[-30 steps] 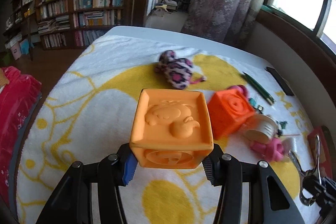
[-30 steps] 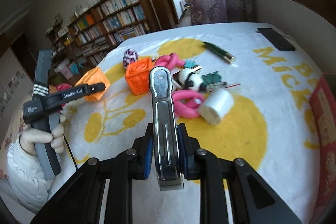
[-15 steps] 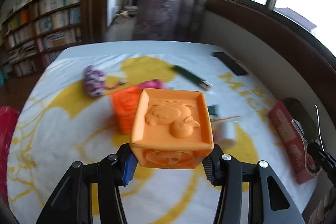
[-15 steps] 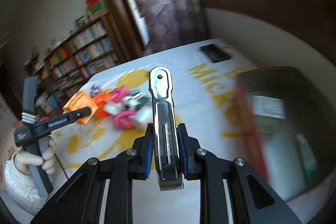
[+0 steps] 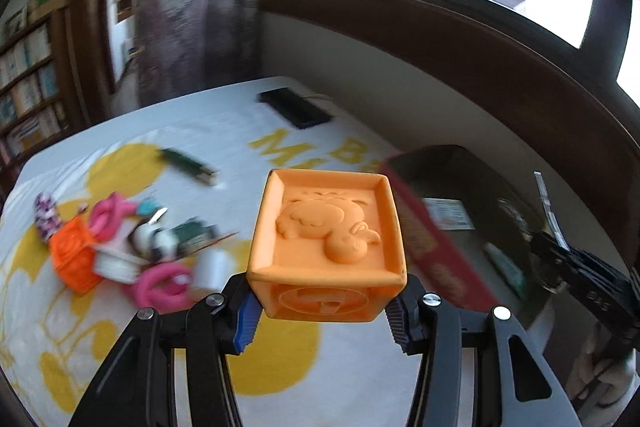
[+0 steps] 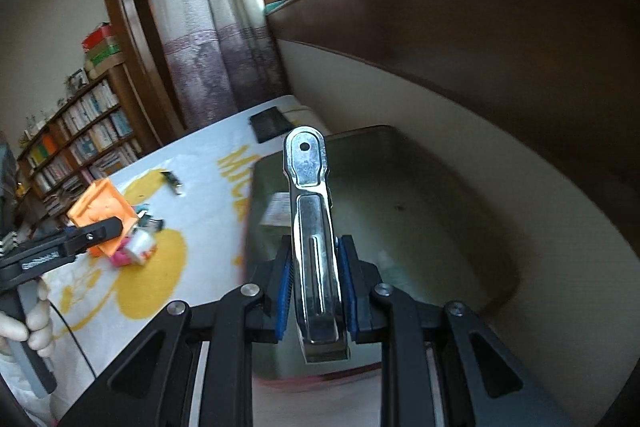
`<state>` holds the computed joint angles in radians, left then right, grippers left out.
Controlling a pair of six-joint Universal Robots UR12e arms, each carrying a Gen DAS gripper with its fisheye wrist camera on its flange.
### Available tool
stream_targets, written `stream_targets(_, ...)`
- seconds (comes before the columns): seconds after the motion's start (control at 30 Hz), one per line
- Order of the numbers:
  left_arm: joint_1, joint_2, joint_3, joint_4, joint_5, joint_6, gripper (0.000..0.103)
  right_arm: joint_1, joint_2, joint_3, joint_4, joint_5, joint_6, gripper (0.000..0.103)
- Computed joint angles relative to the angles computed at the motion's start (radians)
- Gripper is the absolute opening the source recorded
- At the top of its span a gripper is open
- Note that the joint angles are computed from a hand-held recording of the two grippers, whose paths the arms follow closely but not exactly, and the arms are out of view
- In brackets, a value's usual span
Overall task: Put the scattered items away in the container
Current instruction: 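Carry the orange block and metal clip over the tin with both grippers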
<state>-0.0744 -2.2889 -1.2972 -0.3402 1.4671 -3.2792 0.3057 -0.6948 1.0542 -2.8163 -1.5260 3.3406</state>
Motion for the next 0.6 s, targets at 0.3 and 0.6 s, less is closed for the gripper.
stream_targets(0.3,-0.038,-0.044,0.094,-0.077,-0.064,0.048,0.054,-0.024,0.021,-0.027,0.053,-0.019,0.008,0.024)
stream_targets(0.6,-0.065,-0.088,0.180,-0.141,-0.142,0.095,0.054,-0.033,0.027,-0.032,0.051,-0.023,-0.009,0.024)
